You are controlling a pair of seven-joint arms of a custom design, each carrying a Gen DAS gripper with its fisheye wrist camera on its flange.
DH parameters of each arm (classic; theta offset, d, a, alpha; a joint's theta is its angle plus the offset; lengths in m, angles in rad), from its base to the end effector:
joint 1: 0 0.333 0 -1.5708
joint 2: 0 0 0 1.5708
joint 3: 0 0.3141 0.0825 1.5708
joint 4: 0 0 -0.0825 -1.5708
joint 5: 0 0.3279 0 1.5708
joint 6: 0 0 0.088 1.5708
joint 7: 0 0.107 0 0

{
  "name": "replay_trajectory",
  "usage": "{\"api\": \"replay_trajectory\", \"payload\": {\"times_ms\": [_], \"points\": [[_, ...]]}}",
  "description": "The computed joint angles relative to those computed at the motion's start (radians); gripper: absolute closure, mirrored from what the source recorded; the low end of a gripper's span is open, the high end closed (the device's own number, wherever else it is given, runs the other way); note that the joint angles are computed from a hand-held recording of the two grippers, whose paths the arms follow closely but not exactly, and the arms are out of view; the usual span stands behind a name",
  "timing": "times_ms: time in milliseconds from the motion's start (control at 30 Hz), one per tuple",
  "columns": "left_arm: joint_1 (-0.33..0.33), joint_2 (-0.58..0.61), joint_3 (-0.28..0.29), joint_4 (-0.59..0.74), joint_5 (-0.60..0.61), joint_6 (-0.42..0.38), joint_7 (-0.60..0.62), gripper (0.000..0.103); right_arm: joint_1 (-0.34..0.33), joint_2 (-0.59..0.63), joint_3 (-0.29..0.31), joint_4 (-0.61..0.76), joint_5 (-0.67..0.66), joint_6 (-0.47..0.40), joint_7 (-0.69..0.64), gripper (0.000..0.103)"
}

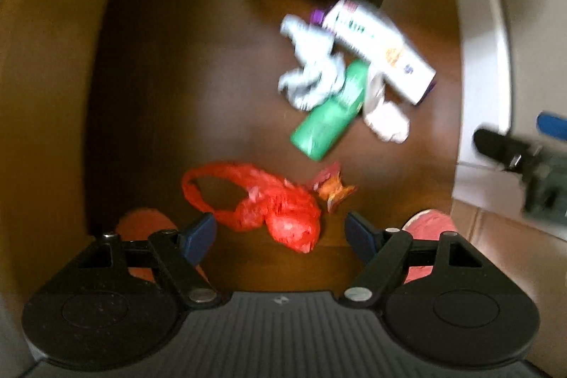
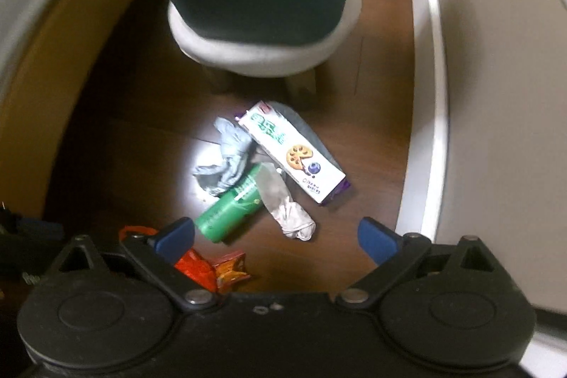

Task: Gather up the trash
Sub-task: 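Grasp the red plastic bag with the left tool while the right tool grasps the white tissue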

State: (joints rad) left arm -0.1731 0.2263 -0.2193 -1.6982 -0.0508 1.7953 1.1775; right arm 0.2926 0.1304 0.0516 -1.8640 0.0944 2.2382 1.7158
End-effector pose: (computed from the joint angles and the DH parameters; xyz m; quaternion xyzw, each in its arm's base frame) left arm 0.5194 -0.2091 0.4700 0.7111 -0.6986 -0.0385 0.0689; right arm 0.5330 0.1926 0.4918 -0.7513 0.6472 -0.0251 0.1266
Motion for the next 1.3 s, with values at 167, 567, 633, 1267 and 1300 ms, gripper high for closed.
{"api": "replay_trajectory", "payload": {"times_ms": [167, 567, 633, 1267, 1300], "points": [[-0.009, 0.089, -0.009, -0.027, -0.02, 0.008, -0.022, 0.024, -0.017, 0.098, 0.005, -0.002, 0.079, 0.035, -0.094, 0.009], [0.008, 0.239, -0.038, -0.101, -0.087, 0.086, -0.003, 0.024, -0.01, 0.29, -0.009, 0.007, 0.117, 0.135, -0.188, 0.015], [0.009, 0.254, -0.043, -0.107, -0.092, 0.088, 0.009, 0.024, -0.005, 0.308, -0.011, 0.005, 0.118, 0.151, -0.186, 0.015], [0.001, 0.307, -0.053, -0.094, -0.08, 0.087, 0.064, 0.035, 0.017, 0.35, -0.027, -0.02, 0.092, 0.194, -0.129, 0.059], [0.001, 0.306, -0.053, -0.093, -0.078, 0.088, 0.069, 0.035, 0.025, 0.353, -0.032, -0.015, 0.079, 0.185, -0.117, 0.07]]}}
